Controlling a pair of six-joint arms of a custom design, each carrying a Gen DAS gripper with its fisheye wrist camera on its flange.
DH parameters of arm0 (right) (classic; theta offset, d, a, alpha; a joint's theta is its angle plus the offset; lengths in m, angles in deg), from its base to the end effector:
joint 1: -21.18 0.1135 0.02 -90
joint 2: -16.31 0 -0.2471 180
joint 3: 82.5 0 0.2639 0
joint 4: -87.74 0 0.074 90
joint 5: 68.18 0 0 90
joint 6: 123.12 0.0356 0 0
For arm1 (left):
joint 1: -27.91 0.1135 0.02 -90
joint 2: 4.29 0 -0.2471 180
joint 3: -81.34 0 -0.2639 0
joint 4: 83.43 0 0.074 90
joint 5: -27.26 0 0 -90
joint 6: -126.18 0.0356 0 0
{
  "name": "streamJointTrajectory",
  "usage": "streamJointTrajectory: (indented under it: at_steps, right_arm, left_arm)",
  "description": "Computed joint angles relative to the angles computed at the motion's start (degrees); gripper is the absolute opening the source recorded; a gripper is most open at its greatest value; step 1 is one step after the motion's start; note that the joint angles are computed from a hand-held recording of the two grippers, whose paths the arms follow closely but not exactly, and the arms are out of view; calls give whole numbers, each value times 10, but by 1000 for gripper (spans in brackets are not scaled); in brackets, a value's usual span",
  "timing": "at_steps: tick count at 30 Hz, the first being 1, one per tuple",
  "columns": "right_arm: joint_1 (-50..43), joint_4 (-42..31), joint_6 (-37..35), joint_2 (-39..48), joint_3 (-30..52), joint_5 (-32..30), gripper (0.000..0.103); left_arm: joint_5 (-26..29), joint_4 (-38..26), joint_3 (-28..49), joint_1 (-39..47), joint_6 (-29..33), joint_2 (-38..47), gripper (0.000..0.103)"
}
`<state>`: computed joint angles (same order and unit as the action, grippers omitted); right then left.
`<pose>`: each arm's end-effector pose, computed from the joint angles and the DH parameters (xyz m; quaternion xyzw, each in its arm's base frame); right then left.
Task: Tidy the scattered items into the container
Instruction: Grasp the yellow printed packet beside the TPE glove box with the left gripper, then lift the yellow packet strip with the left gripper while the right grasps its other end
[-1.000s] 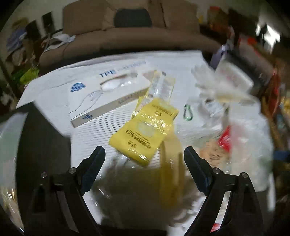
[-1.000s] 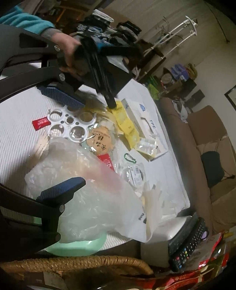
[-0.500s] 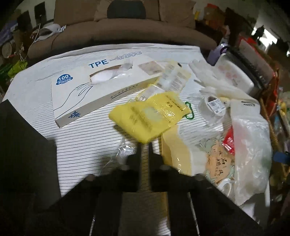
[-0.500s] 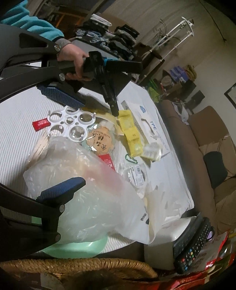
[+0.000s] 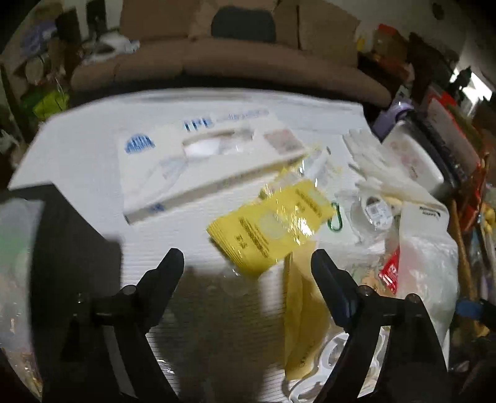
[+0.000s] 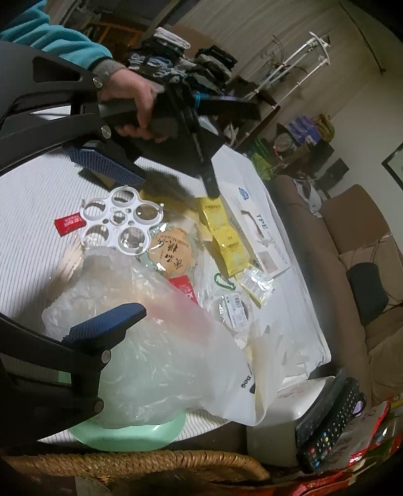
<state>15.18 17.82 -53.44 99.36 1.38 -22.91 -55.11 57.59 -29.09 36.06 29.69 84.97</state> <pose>0.2904 -0.0053 0.2699 -0.1819 0.8937 0.3262 0.2486 0.3195 0.0410 0.1783 -0.1046 0.9552 -0.0602 0.2703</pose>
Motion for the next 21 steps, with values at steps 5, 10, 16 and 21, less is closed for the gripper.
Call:
streamJointTrajectory:
  at_steps: [5,10,16,21]
  right_arm:
    - [4,1,1,10,5,-1,81]
    - [11,-1,-5,13,2,1,81]
    - [14,4,-1,10,-4,4,81]
    - [20,11,8,6,-9,5,81]
  left_arm:
    - [43,11,17,21,-47,42,83]
    - [129,18,68,47,-143,120,77]
    - [187,58,66,64,-190,148,11]
    - [195,56,33,61,-178,55,5]
